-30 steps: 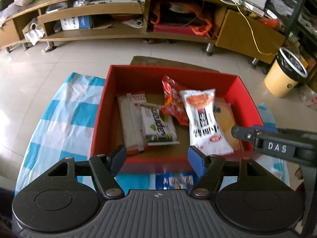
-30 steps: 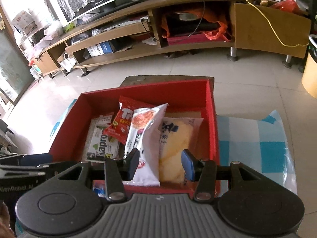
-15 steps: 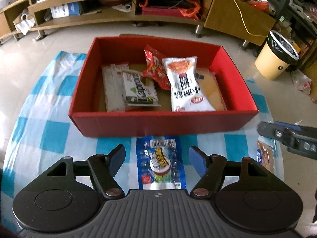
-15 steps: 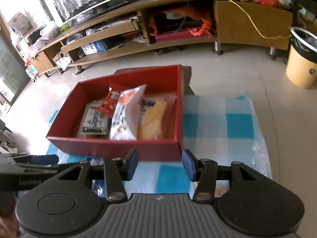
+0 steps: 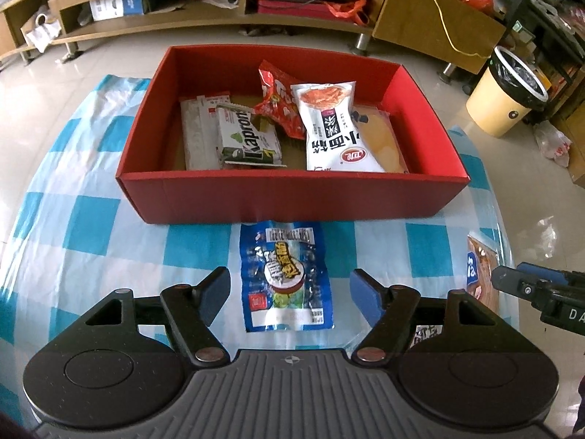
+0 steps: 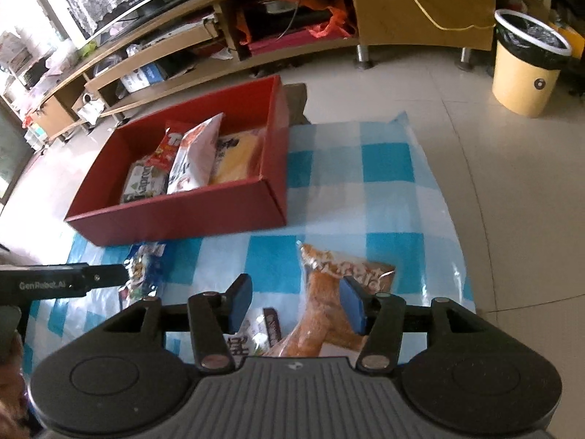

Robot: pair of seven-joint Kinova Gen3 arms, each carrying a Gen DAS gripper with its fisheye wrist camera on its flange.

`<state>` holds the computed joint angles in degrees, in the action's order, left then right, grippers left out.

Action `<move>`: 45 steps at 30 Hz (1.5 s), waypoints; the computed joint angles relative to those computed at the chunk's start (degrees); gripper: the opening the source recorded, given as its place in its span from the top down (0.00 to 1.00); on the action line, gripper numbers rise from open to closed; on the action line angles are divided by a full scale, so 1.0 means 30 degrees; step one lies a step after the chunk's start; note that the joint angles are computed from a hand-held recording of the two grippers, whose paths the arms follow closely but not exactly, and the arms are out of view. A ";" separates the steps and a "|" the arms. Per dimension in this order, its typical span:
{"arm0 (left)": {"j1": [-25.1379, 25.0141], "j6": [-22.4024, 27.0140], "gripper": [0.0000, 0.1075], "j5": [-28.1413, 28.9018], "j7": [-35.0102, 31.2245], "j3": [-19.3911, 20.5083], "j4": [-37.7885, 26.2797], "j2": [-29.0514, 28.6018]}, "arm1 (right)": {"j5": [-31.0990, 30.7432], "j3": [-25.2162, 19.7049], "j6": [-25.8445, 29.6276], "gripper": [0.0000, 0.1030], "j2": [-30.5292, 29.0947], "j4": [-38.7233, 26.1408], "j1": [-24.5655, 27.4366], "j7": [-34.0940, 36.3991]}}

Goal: Organize snacks
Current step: 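Withdraw both open grippers from the red box toward the remaining snacks, then grasp the waffle pack with the left gripper while the right grasps the round bun pack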

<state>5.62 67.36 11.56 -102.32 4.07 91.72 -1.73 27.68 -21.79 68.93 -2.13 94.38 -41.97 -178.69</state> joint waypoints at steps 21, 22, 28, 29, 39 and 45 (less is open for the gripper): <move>-0.0387 0.1372 0.23 0.1236 -0.2043 -0.0646 0.1919 -0.1805 | -0.1173 0.0965 -0.1328 0.50 0.1620 -0.1253 -0.1321 0.3136; -0.0383 0.1400 0.23 0.1300 -0.2176 -0.0677 0.2006 -0.1920 | -0.1268 0.0995 -0.1372 0.50 0.1646 -0.1293 -0.1291 0.3319; -0.0710 0.2192 0.23 0.1398 -0.3110 -0.1293 0.2494 -0.2653 | -0.2050 0.1099 -0.2347 0.50 0.1660 -0.1270 -0.1147 0.3926; -0.0833 0.2437 0.23 0.1460 -0.3422 -0.1500 0.2553 -0.2789 | -0.2242 0.1080 -0.2575 0.50 0.1726 -0.1312 -0.1137 0.4183; -0.1626 0.3550 0.19 0.0820 -0.6332 -0.2232 0.3988 -0.3867 | -0.3524 0.1308 -0.3527 0.46 0.3387 -0.2629 -0.2069 0.6499; -0.1511 0.3209 0.10 0.0764 -0.7413 -0.2036 0.4466 -0.4199 | -0.4148 0.1852 -0.3156 0.38 0.4304 -0.3319 -0.2549 0.7699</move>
<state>1.09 76.99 13.85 -124.56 -2.04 105.12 -14.33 15.24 -16.24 59.46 10.78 84.42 -49.61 -155.60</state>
